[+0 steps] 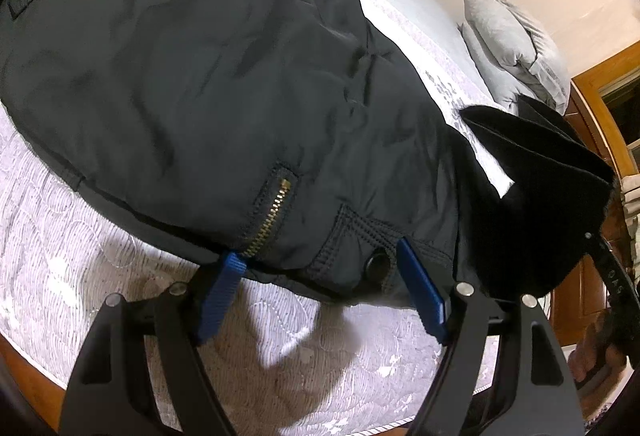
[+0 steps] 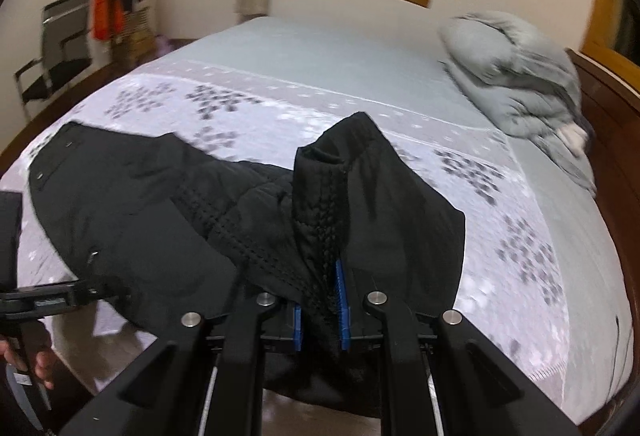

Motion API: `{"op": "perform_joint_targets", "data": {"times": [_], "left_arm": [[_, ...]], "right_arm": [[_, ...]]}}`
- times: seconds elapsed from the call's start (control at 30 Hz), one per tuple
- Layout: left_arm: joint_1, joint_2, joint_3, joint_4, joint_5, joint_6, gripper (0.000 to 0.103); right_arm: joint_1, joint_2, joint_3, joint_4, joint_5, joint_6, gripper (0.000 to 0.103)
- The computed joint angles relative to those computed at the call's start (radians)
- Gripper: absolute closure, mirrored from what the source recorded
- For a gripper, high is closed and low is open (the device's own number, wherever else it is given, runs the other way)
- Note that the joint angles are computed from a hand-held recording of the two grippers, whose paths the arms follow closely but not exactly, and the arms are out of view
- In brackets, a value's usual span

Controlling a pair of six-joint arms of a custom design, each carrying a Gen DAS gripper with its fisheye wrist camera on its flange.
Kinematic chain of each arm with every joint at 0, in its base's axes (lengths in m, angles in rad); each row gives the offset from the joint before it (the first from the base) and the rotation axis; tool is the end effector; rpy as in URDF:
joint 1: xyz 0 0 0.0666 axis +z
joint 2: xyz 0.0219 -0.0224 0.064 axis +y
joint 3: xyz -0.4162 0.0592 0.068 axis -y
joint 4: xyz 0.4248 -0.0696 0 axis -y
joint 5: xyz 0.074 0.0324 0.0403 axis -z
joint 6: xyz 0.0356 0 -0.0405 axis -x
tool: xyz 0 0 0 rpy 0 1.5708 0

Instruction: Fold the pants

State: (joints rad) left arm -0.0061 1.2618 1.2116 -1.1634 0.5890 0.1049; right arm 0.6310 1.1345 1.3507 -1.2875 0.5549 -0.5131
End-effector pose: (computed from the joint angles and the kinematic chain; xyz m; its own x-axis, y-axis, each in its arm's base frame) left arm 0.4203 -0.0227 0.4293 -0.9526 -0.0813 -0.2932 0.1001 0.8263 -0.5542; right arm 0.3119 0.2042 0.5361 -0.7636 -0.0412 -0.6443 0.0886 0.9818 -0.1678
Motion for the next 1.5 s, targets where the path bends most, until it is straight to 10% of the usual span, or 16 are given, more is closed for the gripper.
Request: {"op": "perform_joint_targets", "data": {"times": [0.33,0.47,0.7,1.13,1.4,1.5], "left_arm": [[0.034,0.011,0.011,-0.009,0.012,-0.01,0.023],[0.033,0.011,0.008,-0.005,0.02,-0.017,0.019],[0.037,0.015,0.009,-0.008,0.036,-0.025,0.017],[0.065,0.019,0.007,-0.034,0.075,-0.056,0.015],[0.075,0.026,0.005,-0.034,0.095,-0.059,0.015],[0.076,0.026,0.005,-0.038,0.098,-0.067,0.015]], "right_arm": [[0.063,0.093,-0.06,0.057,-0.145,0.069,0.074],[0.072,0.018,-0.118,0.137,-0.297,0.077,0.032],[0.107,-0.045,-0.138,0.193,-0.234,-0.003,0.032],[0.016,0.025,-0.121,0.219,-0.342,-0.027,0.092],[0.022,0.011,-0.101,0.328,-0.515,0.018,0.103],[0.046,0.065,-0.076,0.274,-0.447,0.035,0.103]]}}
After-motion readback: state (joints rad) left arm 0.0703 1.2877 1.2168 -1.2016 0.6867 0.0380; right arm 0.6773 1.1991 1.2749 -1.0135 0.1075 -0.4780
